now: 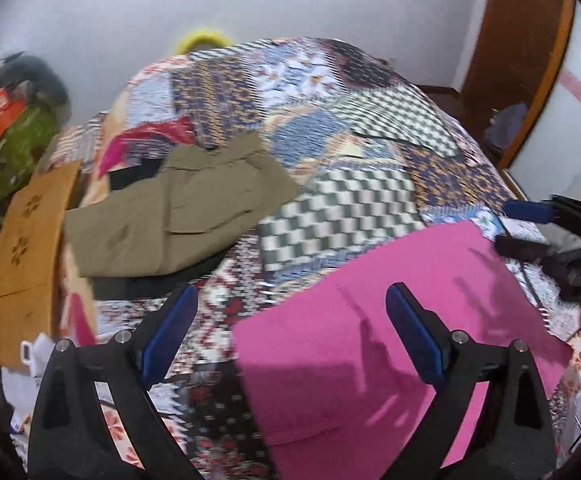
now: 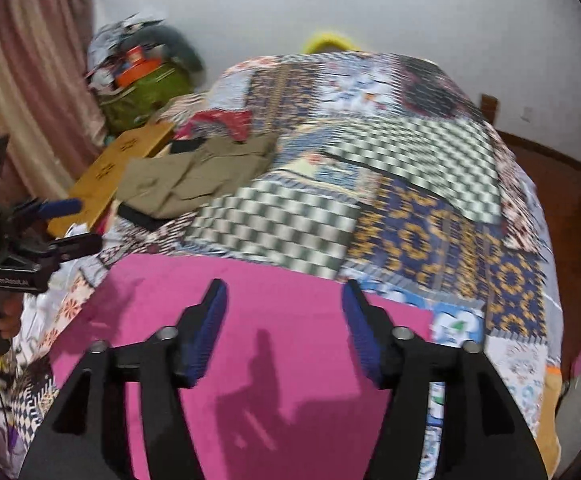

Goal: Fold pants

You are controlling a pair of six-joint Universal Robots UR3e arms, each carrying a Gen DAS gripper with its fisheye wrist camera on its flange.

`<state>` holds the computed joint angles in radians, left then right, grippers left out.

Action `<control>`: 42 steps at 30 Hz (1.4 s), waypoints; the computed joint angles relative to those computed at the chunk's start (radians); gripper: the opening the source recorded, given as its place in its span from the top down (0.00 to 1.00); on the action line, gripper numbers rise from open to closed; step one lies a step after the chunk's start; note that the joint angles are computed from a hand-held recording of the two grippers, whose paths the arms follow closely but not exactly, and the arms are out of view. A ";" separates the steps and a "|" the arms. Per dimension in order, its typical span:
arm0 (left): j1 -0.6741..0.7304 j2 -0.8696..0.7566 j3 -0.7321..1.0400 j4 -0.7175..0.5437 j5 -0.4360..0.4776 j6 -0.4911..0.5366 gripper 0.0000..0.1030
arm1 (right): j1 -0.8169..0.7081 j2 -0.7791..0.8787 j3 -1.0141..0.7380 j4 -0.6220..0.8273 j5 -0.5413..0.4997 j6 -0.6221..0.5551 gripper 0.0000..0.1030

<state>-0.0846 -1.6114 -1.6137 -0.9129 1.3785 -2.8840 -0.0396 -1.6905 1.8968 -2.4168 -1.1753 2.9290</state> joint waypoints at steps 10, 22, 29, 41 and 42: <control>-0.039 -0.098 -0.076 0.007 -0.004 -0.002 0.05 | 0.142 0.204 -0.087 0.123 -0.066 0.008 0.37; -0.038 0.119 -0.317 0.130 0.080 0.004 0.05 | 0.062 -0.069 0.177 0.112 -0.069 -0.064 0.31; -0.017 0.267 -0.450 0.154 0.095 0.000 0.05 | -0.003 -0.277 0.327 0.143 -0.075 -0.077 0.31; -0.008 0.472 -0.579 0.118 0.136 0.032 0.05 | -0.271 -0.737 0.478 0.480 0.015 -0.180 0.29; -0.004 0.489 -0.586 0.113 0.136 0.034 0.05 | -0.297 -0.768 0.480 0.518 0.025 -0.195 0.29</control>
